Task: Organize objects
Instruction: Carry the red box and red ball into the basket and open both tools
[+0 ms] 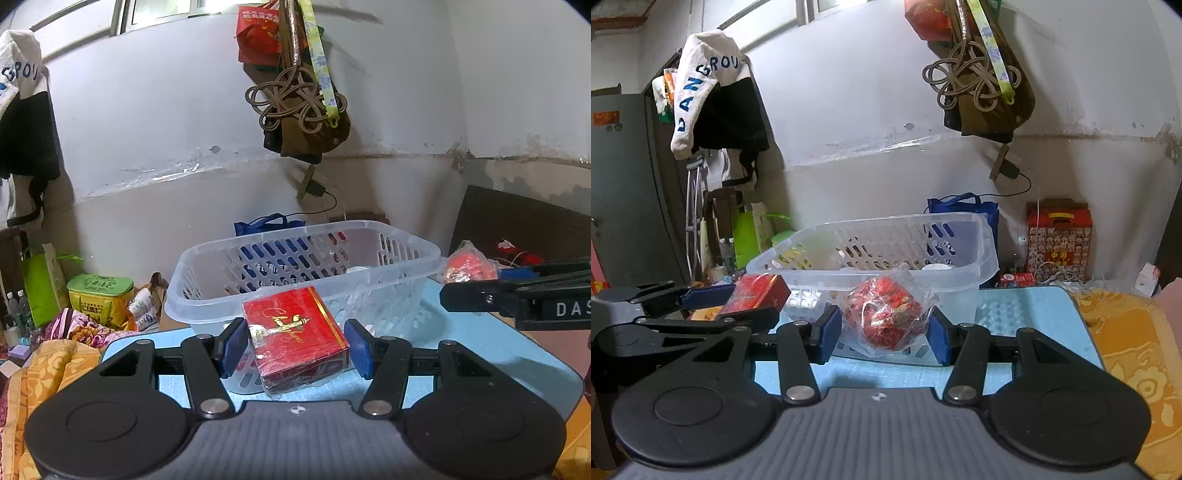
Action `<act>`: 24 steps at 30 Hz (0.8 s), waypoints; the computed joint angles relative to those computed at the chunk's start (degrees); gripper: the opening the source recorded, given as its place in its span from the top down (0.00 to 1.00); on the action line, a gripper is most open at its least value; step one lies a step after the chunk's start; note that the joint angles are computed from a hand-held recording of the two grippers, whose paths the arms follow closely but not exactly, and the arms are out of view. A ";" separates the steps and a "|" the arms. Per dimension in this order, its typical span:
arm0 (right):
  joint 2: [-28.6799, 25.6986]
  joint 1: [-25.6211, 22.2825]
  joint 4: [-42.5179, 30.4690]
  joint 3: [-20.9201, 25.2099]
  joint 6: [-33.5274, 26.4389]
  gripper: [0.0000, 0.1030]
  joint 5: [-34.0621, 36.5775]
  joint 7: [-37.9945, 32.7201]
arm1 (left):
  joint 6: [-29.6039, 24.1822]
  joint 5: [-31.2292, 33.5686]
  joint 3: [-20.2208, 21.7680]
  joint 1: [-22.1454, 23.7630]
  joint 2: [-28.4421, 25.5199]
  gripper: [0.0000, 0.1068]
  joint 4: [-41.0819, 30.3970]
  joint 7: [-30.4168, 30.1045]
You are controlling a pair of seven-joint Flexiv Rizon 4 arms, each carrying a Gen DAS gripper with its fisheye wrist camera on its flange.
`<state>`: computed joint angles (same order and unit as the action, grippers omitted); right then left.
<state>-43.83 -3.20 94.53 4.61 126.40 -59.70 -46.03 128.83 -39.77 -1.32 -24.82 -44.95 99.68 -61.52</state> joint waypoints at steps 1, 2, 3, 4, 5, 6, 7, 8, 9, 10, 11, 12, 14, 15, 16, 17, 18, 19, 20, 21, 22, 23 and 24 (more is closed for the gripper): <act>0.07 0.19 0.00 -0.16 -0.42 0.48 0.14 -0.02 | -0.01 0.16 -0.03 0.04 -0.02 0.43 -0.01 -0.01; 0.16 0.23 0.28 -0.22 -0.46 0.48 0.51 -0.27 | 0.12 0.41 -0.08 0.13 -0.05 0.43 0.03 -0.15; 0.13 0.12 0.22 -0.07 -0.58 0.48 0.47 -0.14 | 0.37 0.56 -0.07 0.17 -0.10 0.43 0.00 -0.27; 0.19 0.02 0.33 0.02 -0.61 0.48 0.58 -0.14 | 0.77 0.85 -0.12 0.31 -0.06 0.43 0.20 -0.53; 0.14 -0.19 0.27 0.12 -0.48 0.48 0.57 -0.12 | 0.97 0.85 -0.07 0.31 -0.05 0.43 0.18 -0.51; 0.14 -0.27 0.19 0.18 -0.44 0.48 0.62 -0.09 | 1.18 0.87 -0.11 0.38 -0.04 0.43 0.20 -0.60; 0.18 -0.35 0.16 0.23 -0.30 0.48 0.68 -0.09 | 1.22 0.94 -0.21 0.53 0.03 0.43 0.26 -0.70; 0.27 -0.43 0.17 0.24 -0.17 0.48 0.57 -0.12 | 1.17 0.84 -0.21 0.59 0.10 0.43 0.31 -0.67; 0.44 -0.36 0.26 0.10 -0.06 0.48 0.73 -0.38 | 1.26 0.88 -0.27 0.68 0.21 0.43 0.51 -0.78; 0.75 0.04 0.70 -0.23 0.27 0.48 1.86 -1.30 | 1.16 0.97 -0.34 0.83 0.33 0.43 0.60 -0.84; 1.04 0.31 1.01 -0.45 0.40 0.48 2.71 -2.05 | 1.06 1.16 -0.40 0.96 0.53 0.43 0.79 -0.92; 1.29 0.49 1.24 -0.59 0.59 0.48 3.63 -2.78 | 1.18 1.47 -0.47 1.16 0.71 0.43 0.94 -1.15; 1.72 0.90 1.73 -0.72 0.82 0.49 5.67 -4.17 | 1.52 2.27 -0.73 1.72 1.22 0.43 1.41 -1.94; 1.80 1.02 1.82 -0.74 1.12 0.49 6.57 -4.94 | 1.72 2.79 -0.90 2.09 1.50 0.43 1.62 -2.47; 1.81 1.14 1.88 -0.75 1.48 0.49 7.45 -5.73 | 1.86 3.09 -0.96 2.34 1.75 0.43 1.74 -2.89; 1.79 1.12 1.81 -0.66 1.58 0.49 7.91 -6.12 | 1.89 3.44 -1.04 2.66 2.00 0.43 1.85 -3.30; 1.73 0.96 1.70 -0.46 1.64 0.49 8.01 -6.23 | 1.85 3.98 -1.25 3.10 2.32 0.43 2.05 -3.87; 1.60 0.60 1.37 -0.11 1.48 0.49 7.39 -5.85 | 1.48 4.55 -1.47 3.56 2.69 0.43 2.21 -4.41; 1.42 0.07 0.97 0.31 1.44 0.49 6.38 -5.18 | 1.01 5.02 -1.60 3.94 3.04 0.43 2.37 -4.87; 1.28 -0.29 0.52 0.59 1.45 0.49 5.49 -4.52 | 0.49 5.55 -1.76 4.37 3.39 0.43 2.49 -5.47; 1.30 -0.36 0.24 0.56 1.47 0.49 5.08 -4.24 | 0.10 6.19 -1.80 4.75 3.67 0.43 2.50 -5.99; 1.36 -0.35 -0.05 0.47 1.64 0.49 5.04 -4.07 | 0.26 5.99 -1.22 4.40 3.69 0.43 2.30 -5.96; 1.50 -0.07 -0.20 0.25 1.87 0.49 5.72 -4.22 | 0.69 5.88 -0.95 4.30 3.75 0.43 2.06 -6.28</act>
